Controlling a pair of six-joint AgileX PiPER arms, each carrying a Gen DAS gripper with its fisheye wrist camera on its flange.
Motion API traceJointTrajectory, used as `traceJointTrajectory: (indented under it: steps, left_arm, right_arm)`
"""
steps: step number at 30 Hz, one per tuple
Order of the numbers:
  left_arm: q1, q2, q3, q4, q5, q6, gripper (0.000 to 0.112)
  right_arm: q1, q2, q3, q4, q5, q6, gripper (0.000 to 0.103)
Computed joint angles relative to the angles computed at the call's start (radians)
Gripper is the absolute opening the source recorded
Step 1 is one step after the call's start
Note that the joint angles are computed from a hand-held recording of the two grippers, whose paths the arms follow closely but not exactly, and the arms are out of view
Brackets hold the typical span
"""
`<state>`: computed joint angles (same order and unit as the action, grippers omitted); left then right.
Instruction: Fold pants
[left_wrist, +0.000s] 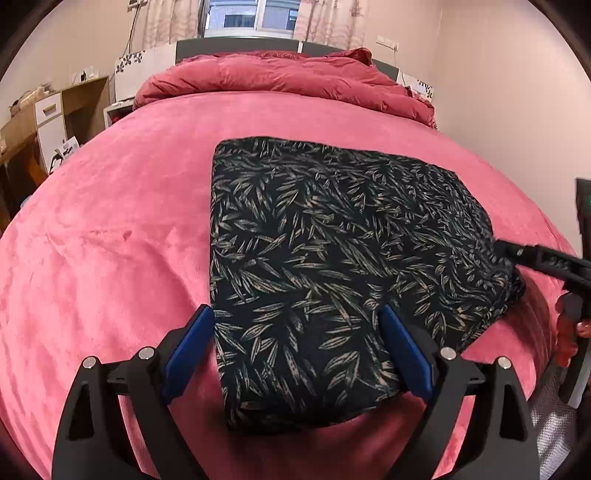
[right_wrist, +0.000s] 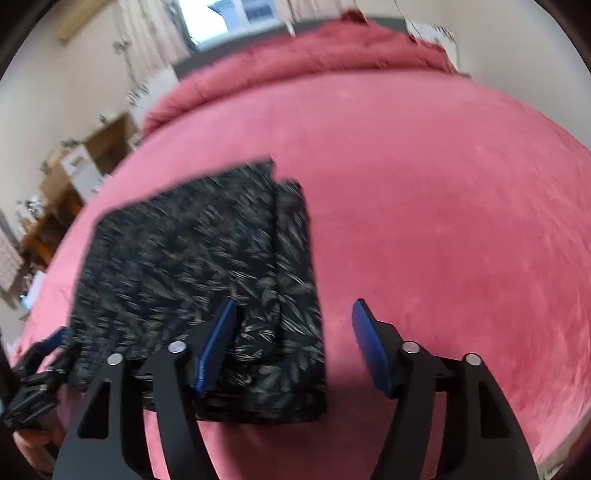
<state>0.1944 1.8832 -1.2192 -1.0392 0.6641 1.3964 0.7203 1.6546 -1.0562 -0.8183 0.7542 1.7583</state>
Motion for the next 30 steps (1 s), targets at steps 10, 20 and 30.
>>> traceJointTrajectory:
  steps: [10, 20, 30]
  left_arm:
    - [0.02, 0.012, -0.02, 0.063, 0.038, -0.096, 0.091]
    - [0.044, 0.023, -0.028, 0.084, 0.096, -0.142, 0.091]
    - [0.175, 0.11, -0.095, 0.003, 0.384, -0.059, 0.091]
  right_arm:
    - [-0.02, -0.022, 0.051, 0.011, -0.069, 0.055, 0.071]
    - [-0.065, -0.076, 0.12, -0.003, -0.134, 0.064, 0.073]
    - [-0.117, -0.157, 0.219, -0.074, -0.268, 0.18, 0.073]
